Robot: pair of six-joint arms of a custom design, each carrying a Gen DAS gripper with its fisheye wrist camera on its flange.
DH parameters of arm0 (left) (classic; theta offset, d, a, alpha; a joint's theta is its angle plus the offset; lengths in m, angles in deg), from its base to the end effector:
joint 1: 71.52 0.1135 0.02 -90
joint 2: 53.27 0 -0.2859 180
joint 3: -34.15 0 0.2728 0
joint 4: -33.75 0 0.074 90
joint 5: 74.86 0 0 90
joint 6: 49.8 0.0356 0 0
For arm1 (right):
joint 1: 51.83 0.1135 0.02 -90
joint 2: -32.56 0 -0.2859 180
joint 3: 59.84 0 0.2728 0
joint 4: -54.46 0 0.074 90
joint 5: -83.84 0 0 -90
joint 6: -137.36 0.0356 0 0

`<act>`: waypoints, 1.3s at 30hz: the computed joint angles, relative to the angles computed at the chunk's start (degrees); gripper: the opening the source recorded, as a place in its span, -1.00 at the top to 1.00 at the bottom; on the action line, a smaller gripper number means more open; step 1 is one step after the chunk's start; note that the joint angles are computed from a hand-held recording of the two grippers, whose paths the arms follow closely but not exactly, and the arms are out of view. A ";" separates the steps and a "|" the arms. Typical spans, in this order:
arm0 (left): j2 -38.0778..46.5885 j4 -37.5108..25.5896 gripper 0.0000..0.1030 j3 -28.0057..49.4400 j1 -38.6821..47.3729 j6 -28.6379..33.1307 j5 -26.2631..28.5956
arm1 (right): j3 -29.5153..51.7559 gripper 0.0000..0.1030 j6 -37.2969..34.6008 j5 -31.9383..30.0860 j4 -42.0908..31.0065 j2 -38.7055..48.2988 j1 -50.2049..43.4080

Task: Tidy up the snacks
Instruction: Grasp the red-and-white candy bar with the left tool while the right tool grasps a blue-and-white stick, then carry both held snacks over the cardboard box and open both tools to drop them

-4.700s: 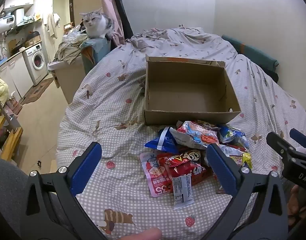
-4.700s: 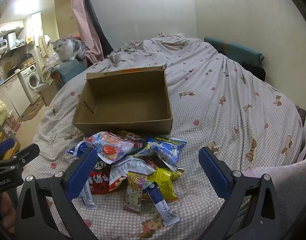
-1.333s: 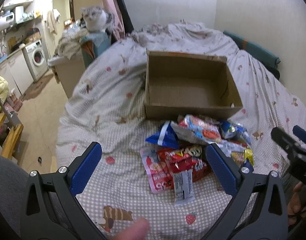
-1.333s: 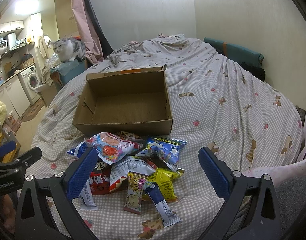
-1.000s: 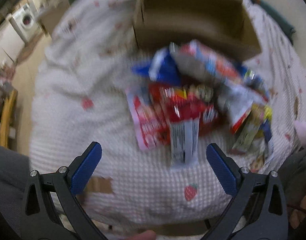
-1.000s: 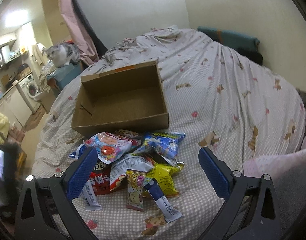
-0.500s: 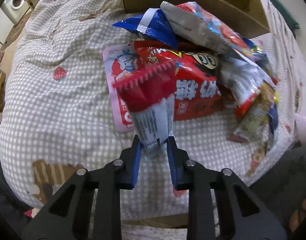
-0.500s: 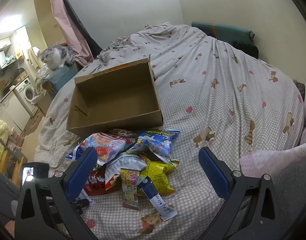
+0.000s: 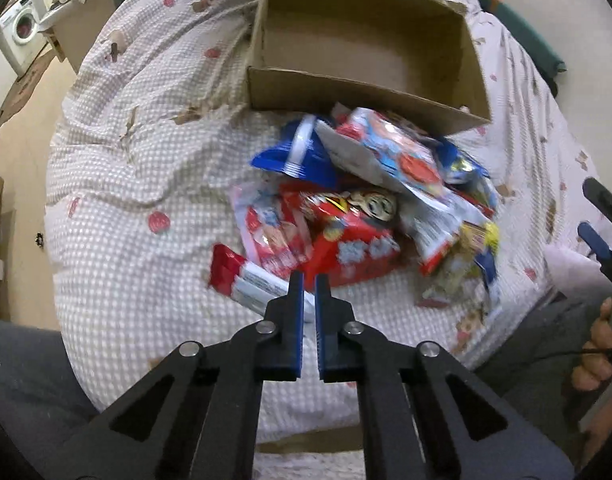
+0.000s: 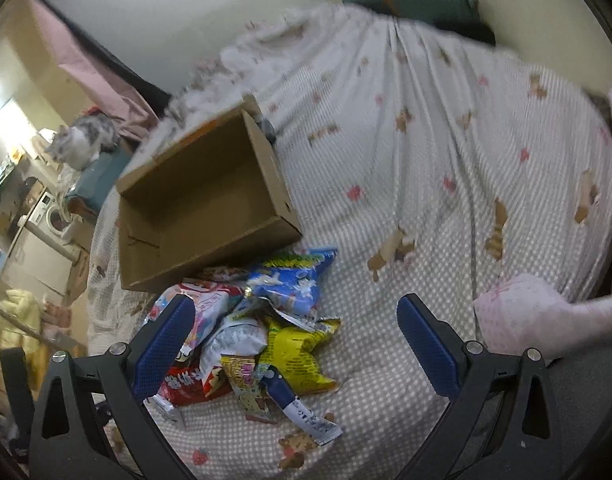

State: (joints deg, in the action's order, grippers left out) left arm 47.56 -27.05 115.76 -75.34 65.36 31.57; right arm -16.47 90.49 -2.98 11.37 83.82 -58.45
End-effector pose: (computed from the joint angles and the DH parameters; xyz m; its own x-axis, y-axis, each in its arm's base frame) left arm 0.3486 -0.0334 0.1980 -0.8415 0.4649 -0.2753 0.5199 0.8354 -0.1785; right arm 0.1788 -0.0227 0.2139 -0.4608 0.7407 -0.4889 0.6369 0.6597 0.3990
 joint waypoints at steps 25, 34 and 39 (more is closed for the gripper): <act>16.71 6.49 0.33 4.13 0.64 -22.42 -3.30 | 0.93 -0.36 -8.44 -9.93 1.88 25.42 10.21; 12.45 5.42 0.38 4.19 3.04 -15.90 -1.55 | -0.04 0.64 -8.27 -6.18 3.06 21.92 14.17; 7.50 5.77 0.41 4.23 2.25 -12.28 -2.12 | -2.55 0.64 -6.93 -4.95 3.95 8.15 13.47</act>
